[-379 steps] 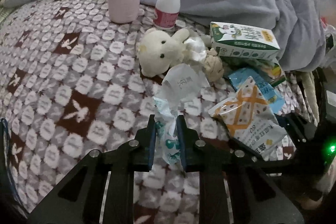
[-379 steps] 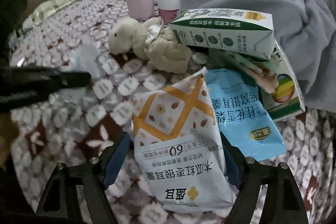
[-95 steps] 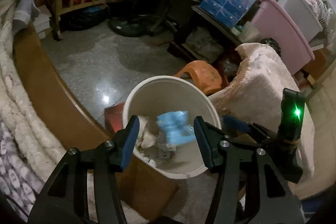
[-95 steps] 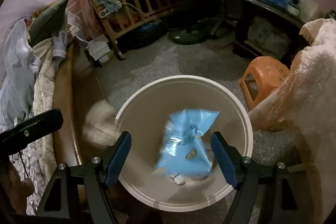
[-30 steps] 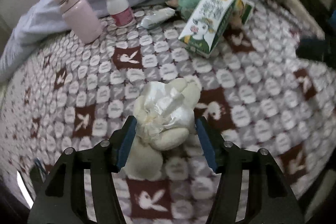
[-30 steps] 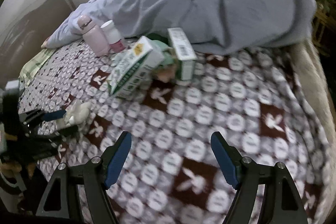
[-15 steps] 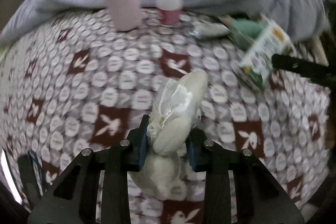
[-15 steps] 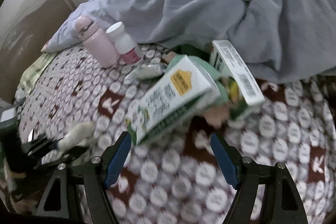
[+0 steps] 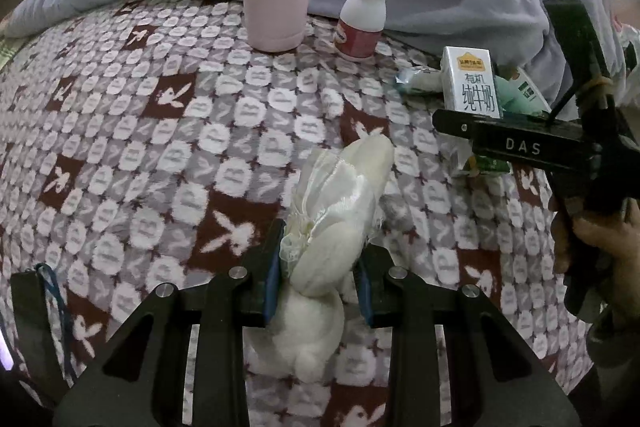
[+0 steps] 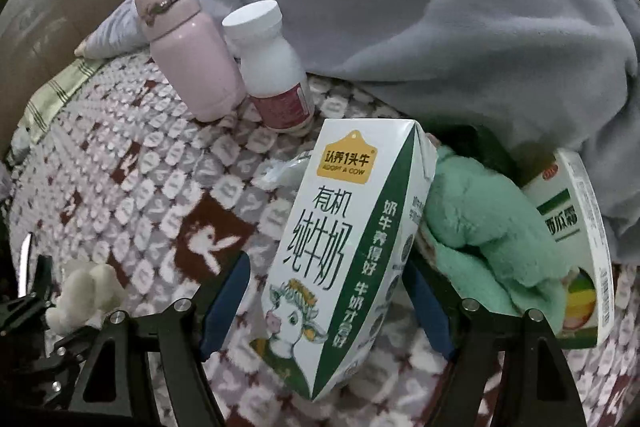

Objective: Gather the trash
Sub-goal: 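Grasp the white plush toy with the left tool while the right tool grasps the milk carton, then carry both items to the white bucket and open both tools over it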

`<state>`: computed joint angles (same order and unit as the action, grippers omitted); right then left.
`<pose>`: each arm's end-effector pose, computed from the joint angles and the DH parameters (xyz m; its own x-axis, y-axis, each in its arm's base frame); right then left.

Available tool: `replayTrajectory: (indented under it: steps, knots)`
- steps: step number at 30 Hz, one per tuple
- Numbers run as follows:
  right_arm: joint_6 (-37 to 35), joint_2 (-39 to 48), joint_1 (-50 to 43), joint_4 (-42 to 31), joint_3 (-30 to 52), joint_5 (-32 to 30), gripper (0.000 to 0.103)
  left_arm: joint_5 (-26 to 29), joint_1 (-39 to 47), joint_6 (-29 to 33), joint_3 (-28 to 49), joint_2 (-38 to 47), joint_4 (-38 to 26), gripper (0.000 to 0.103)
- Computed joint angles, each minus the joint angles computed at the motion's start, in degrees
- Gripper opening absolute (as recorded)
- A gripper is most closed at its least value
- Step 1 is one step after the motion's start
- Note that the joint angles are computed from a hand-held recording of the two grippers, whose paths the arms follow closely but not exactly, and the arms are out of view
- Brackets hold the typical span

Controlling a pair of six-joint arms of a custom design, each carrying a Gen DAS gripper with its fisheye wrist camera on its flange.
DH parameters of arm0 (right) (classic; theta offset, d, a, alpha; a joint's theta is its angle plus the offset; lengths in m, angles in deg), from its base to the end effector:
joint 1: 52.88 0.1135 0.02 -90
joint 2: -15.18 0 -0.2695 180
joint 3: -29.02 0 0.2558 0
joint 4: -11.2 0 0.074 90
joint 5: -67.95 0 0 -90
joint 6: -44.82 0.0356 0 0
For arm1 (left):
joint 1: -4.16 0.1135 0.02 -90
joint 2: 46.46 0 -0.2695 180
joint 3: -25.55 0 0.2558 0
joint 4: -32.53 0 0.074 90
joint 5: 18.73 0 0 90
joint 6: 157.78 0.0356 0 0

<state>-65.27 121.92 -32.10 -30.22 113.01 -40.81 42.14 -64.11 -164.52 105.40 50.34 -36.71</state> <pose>0.3516 0.1457 0.1757 -0.6299 -0.5869 -0.5086 -0.7276 0.6750 0.1222 0.1285 -0.2756 0.2017 -0.7506 -0.4598 -0.4746 -0.4607 0.8790 -0.1230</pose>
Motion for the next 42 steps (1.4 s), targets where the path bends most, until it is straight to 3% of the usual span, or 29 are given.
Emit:
replayTrajectory:
  steps: [2,7,10,17,22,28,29,30,34,42]
  knots:
    - [0.2,0.0,-0.7,-0.1,-0.3,-1.2,0.062,-0.1,0.0,0.0,-0.2,-0.1,0.5,0.029]
    - [-4.3,-2.8,-5.7,-7.3,-0.5,-10.4,0.062,-0.9,-0.7,-0.7,0.8,-1.0,1.1,0.029]
    - [-10.6,-5.6,-9.6,-14.9,-0.9,-14.7,0.062,-1.6,-1.6,-1.3,3.6,0.2,-0.4,0.029]
    - [-28.8,-8.8,-21.1,-30.2,-5.1,-15.1,0.062,-1.8,-3.1,-1.7,13.2,6.6,-4.8,0.029]
    - [-30.2,-9.3,-22.9,-23.4,-10.6,-6.1,0.063,1.1,-2.9,-1.0,17.3,12.1,-4.5,0.029]
    - [-26.8,-13.5,-24.1,-17.0,-13.6,-6.3,0.067,1.1,-3.5,-2.5,20.6,14.7,-6.3,0.029]
    - [-26.1,-12.7,-24.3,-17.8,-13.0,-7.5,0.066,0.9,-3.6,-2.4,21.5,15.1,-6.8,0.029]
    - [-25.1,-11.9,-24.2,-18.3,-12.5,-9.2,0.055,0.7,-3.8,-2.5,22.8,15.7,-7.7,0.029]
    - [-27.7,-12.3,-27.9,-20.2,-12.6,-14.7,0.055,-0.6,-4.4,-2.1,28.8,18.6,-12.0,0.029]
    - [-39.7,-14.1,-38.2,-34.8,-6.1,-20.8,0.055,-3.1,-4.4,0.3,43.7,25.9,-18.7,0.029]
